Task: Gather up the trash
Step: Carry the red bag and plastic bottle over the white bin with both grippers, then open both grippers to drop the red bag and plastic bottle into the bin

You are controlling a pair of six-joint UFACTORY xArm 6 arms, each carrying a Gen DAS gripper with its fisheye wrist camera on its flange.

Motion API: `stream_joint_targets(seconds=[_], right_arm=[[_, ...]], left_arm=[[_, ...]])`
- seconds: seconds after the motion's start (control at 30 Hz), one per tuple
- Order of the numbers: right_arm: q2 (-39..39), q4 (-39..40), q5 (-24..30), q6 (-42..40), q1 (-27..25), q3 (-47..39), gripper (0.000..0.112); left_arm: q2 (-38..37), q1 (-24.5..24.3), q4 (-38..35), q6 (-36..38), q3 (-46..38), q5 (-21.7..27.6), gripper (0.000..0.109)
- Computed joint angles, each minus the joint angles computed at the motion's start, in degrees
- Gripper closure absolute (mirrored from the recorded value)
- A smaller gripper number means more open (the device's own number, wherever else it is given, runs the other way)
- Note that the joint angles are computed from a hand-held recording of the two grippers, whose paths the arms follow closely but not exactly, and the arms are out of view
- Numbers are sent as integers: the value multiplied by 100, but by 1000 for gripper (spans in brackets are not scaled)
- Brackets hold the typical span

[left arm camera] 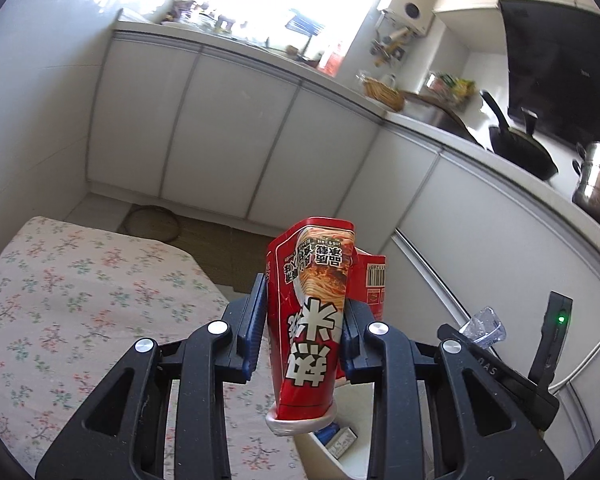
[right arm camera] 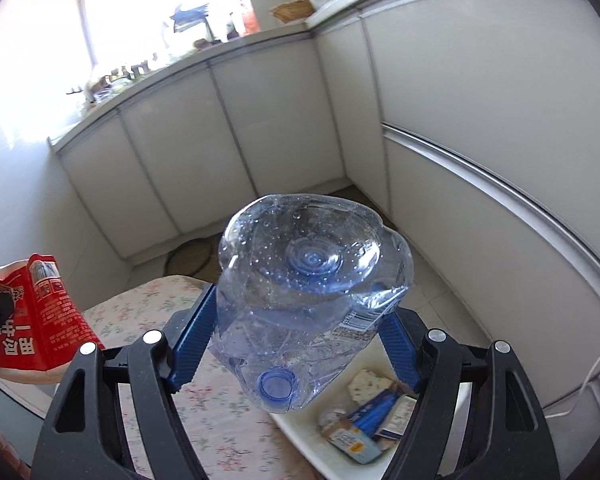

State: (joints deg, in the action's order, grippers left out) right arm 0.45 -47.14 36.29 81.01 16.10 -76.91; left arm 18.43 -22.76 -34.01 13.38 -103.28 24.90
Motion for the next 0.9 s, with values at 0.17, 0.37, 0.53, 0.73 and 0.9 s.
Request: stream_joint_targets(seconds=[0.17, 0.37, 0.53, 0.73, 0.9], right_arm=[[-169, -12, -130, 262, -344, 474, 30], [-537, -312, -106, 840, -659, 974, 21], [-816, -842, 505, 1305, -610, 1188, 16], [-968, -1207, 1223, 1314, -392, 1297, 16], [-1209, -1678, 1880, 1617, -174, 1431, 16]], left_arm=[[492, -294, 354, -243, -589, 320, 79], [1204, -576, 606, -535, -1502, 841, 79], [1734, -778, 741, -690, -2222, 1228, 79], [2395, -988, 895, -823, -3226, 1761, 78], [2786, -1110, 1135, -884, -3871, 2170, 69]])
